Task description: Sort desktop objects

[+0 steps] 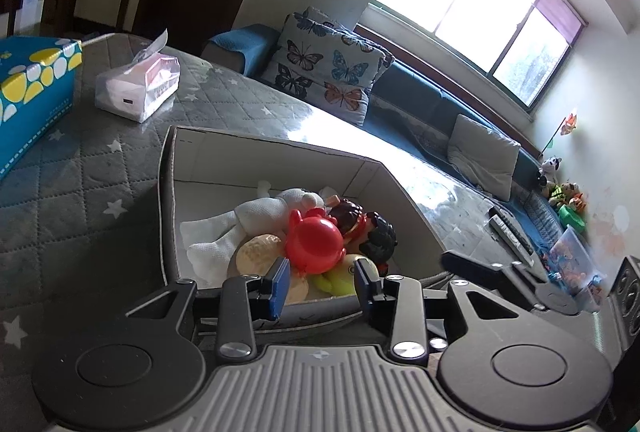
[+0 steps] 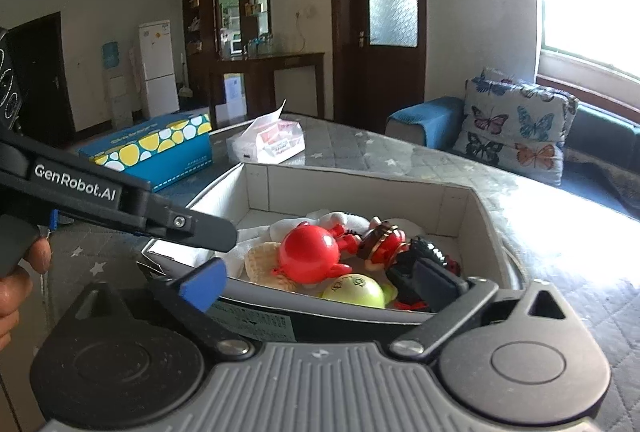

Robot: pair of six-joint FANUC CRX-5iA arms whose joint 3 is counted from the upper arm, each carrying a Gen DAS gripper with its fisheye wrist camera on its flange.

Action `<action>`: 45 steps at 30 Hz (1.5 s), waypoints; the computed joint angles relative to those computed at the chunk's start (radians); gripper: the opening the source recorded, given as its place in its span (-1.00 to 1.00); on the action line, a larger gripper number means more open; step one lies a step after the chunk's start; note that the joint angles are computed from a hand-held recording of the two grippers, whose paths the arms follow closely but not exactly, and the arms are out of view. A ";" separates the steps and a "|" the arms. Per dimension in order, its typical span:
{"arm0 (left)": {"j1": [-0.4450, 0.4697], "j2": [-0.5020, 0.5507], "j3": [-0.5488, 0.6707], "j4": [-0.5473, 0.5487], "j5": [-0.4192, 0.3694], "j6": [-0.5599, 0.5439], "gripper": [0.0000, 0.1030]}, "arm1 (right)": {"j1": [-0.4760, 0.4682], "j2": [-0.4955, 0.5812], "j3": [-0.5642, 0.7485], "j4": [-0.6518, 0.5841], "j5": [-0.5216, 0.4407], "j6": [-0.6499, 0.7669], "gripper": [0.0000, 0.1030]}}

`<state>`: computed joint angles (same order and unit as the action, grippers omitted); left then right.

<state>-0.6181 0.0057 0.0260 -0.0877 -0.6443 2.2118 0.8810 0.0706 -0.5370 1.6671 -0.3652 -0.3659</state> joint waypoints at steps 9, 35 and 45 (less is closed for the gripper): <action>-0.073 -0.009 0.047 -0.169 -0.091 0.082 -0.25 | 0.028 -0.043 -0.050 0.026 -0.059 -0.062 1.00; -0.283 0.046 0.167 -0.530 -0.359 0.201 -0.25 | 0.114 -0.091 -0.140 0.054 -0.178 -0.207 1.00; -0.315 0.058 0.179 -0.580 -0.395 0.214 -0.25 | 0.132 -0.083 -0.136 0.026 -0.175 -0.194 1.00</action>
